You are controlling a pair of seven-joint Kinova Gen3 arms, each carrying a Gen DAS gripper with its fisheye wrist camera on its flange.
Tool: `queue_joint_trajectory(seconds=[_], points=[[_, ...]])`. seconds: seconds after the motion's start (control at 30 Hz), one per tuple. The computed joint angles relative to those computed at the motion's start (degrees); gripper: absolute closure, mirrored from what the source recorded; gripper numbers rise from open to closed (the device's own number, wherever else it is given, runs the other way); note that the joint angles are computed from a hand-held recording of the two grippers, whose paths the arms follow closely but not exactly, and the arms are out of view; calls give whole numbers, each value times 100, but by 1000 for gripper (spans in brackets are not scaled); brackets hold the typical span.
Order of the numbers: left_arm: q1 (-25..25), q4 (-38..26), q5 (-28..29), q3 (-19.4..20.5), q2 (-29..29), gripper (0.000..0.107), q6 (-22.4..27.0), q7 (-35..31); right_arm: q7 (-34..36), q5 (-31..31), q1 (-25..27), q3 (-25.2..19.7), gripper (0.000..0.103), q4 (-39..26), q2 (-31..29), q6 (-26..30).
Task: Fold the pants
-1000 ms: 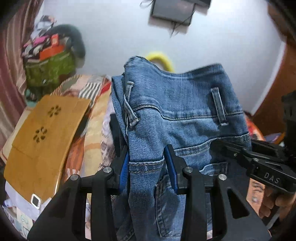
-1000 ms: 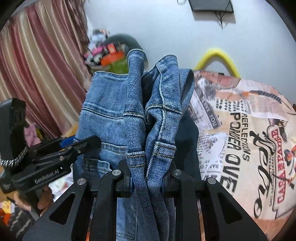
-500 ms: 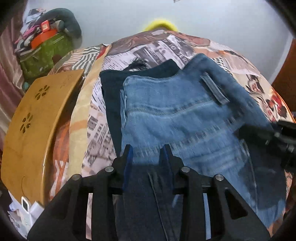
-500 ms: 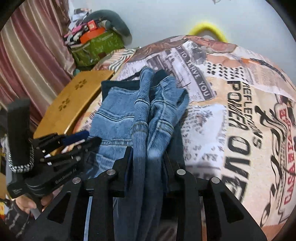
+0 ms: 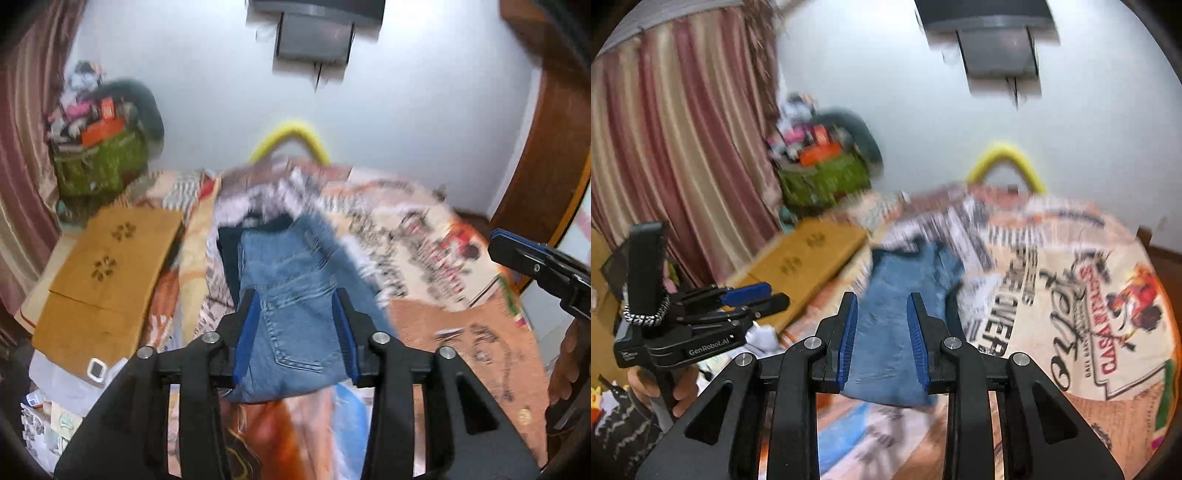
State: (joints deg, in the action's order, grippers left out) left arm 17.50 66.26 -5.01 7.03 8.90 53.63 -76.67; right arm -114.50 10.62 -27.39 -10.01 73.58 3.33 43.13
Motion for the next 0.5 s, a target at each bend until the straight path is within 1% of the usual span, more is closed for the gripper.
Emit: queue_joint_trajectory(seconds=[0.03, 0.07, 0.13, 0.2, 0.23, 0.3, 0.37, 0.4, 0.47, 0.5], points=[[113, 88, -140, -14, -265, 66, 4, 118, -140, 233, -35, -127, 78, 94, -159, -52], [121, 222, -186, 41, -480, 66, -86, 143, -338, 466, 37, -361, 78, 167, -345, -73], [200, 471, -480, 171, -938, 66, -222, 332, -727, 932, 261, -892, 78, 404, -726, -211], [195, 743, -798, 388, -1405, 65, -359, 629, -1192, 1398, 485, -1423, 78, 585, -1083, -282], [149, 888, -889, 508, -1639, 64, -442, 760, -1425, 1631, 637, -1688, 78, 679, -1227, -312], [9, 1167, -992, 739, -2082, 57, -596, 986, -1891, 2097, 948, -2219, 78, 846, -1528, -340], [-225, 1456, -1161, 1047, -2525, 54, -726, 1231, -2357, 2563, 1299, -2750, 78, 1016, -1802, -316], [-354, 1580, -1230, 1203, -2719, 49, -760, 1300, -2590, 2796, 1484, -3015, 78, 1100, -1925, -275], [-746, 1889, -1377, 1575, -3151, 40, -886, 1553, -3056, 3172, 1885, -3546, 71, 1271, -2193, -165], [-894, 1959, -1367, 1683, -3271, 38, -914, 1592, -3289, 3289, 2149, -3812, 62, 1349, -2313, -148]])
